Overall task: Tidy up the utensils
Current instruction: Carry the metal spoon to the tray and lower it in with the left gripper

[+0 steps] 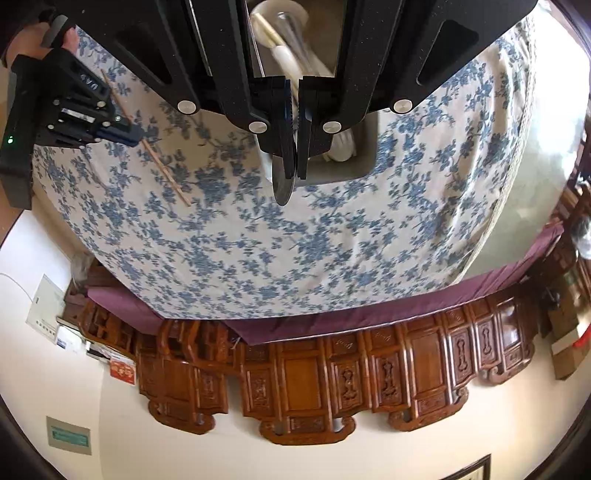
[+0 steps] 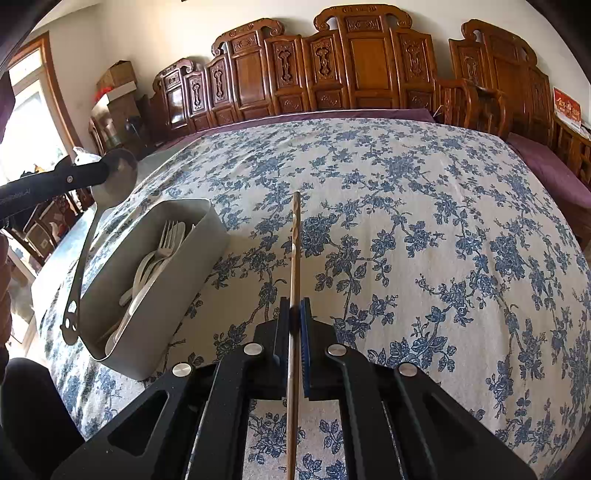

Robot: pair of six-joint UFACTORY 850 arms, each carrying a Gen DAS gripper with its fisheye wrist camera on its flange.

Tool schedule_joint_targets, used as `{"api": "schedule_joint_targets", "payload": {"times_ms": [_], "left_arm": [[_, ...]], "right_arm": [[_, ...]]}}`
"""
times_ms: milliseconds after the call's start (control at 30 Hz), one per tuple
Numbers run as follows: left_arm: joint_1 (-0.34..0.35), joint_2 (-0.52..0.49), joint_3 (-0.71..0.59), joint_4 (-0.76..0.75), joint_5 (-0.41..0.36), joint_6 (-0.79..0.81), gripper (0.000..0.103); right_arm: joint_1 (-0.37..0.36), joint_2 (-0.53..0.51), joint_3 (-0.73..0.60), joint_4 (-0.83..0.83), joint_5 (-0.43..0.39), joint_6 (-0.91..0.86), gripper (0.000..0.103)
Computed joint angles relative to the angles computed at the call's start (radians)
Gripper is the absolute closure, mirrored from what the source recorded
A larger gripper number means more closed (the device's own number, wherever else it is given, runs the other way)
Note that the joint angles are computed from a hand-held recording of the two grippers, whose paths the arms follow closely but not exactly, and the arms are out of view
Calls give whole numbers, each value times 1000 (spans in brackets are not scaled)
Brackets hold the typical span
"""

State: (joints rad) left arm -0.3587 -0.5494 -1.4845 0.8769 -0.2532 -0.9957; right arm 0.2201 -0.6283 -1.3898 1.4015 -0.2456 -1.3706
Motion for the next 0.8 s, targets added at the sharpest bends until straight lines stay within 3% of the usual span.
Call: {"api": "schedule_joint_targets", "payload": {"times_ms": [400,800], "left_arm": [[47,-17,27,127,-16,-114,102],[68,-73,21,131,-3,-113,102]], "right_arm": [[13,-10,-10,-38,-3,21,97],[24,-9,-12,-34,-12,0,96]]}}
